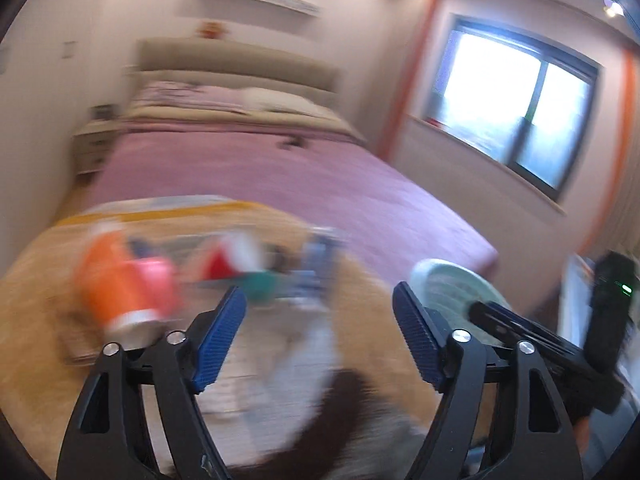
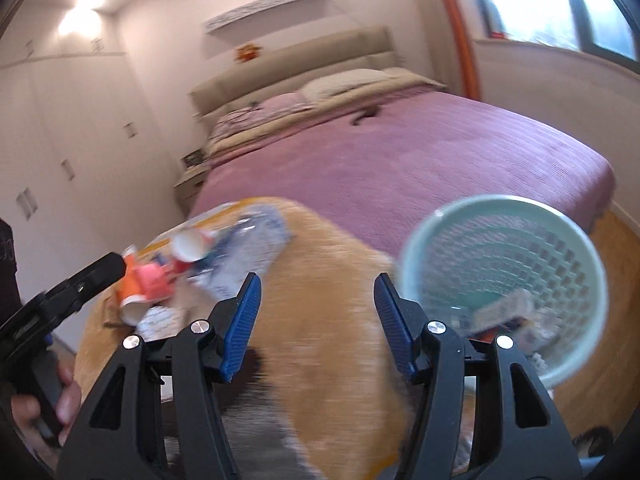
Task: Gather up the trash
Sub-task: 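Move both tools back to the cardboard booklet and polka-dot bag, then grasp the cardboard booklet with left tool while right tool grasps polka-dot bag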
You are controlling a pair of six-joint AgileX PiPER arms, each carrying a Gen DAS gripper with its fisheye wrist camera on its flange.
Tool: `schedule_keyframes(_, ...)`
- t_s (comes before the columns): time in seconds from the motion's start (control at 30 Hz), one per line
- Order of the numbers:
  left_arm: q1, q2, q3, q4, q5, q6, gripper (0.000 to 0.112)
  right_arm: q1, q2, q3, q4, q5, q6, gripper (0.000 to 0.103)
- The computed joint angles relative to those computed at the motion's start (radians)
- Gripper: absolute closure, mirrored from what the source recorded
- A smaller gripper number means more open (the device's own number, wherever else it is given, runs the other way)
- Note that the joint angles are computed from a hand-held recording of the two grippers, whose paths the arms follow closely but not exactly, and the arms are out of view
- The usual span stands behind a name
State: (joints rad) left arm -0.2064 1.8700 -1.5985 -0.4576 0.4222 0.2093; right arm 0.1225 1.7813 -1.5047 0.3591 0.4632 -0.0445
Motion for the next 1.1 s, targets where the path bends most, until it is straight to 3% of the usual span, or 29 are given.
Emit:
schedule_keyframes(0.1, 0.087, -0.048, 0.09, 0.083, -0.053, -0.121, 0.037, 0.093, 0.064, -0.089, -0.102, 0.029, 0.08, 0.048)
schedule_keyframes(0.2, 0.184, -0.06, 0.14, 0.063, -0.072, -0.139, 0.037, 0.163, 0.138, -0.18, -0.138, 0.065, 0.105, 0.048)
schedule_keyframes(0.37, 0.317, -0.008, 0.115, -0.151, 0.006, 0.021, 0.039, 0.246, 0.262, -0.329, -0.194, 0.124, 0.151, 0.049)
schedule_keyframes(0.47, 0.368, 0.025, 0.09, -0.268, 0.071, 0.108, 0.039, 0.277, 0.334, -0.423, -0.229, 0.172, 0.172, 0.064)
schedule_keyframes(0.53, 0.392, 0.061, 0.059, -0.339, 0.116, 0.155, 0.04, 0.291, 0.365, -0.456, -0.245, 0.185, 0.185, 0.068)
schedule_keyframes(0.73, 0.389, 0.157, -0.025, -0.326, 0.182, 0.092, 0.054, 0.293, 0.433, -0.529, -0.236, 0.247, 0.204, 0.068)
schedule_keyframes(0.87, 0.381, 0.193, -0.061, -0.29, 0.187, 0.051, 0.069, 0.283, 0.477, -0.598, -0.18, 0.312, 0.149, 0.064)
schedule_keyframes(1.1, 0.377, 0.201, -0.061, -0.3, 0.197, 0.056, 0.087, 0.317, 0.559, -0.749, -0.246, 0.428, 0.162, 0.064)
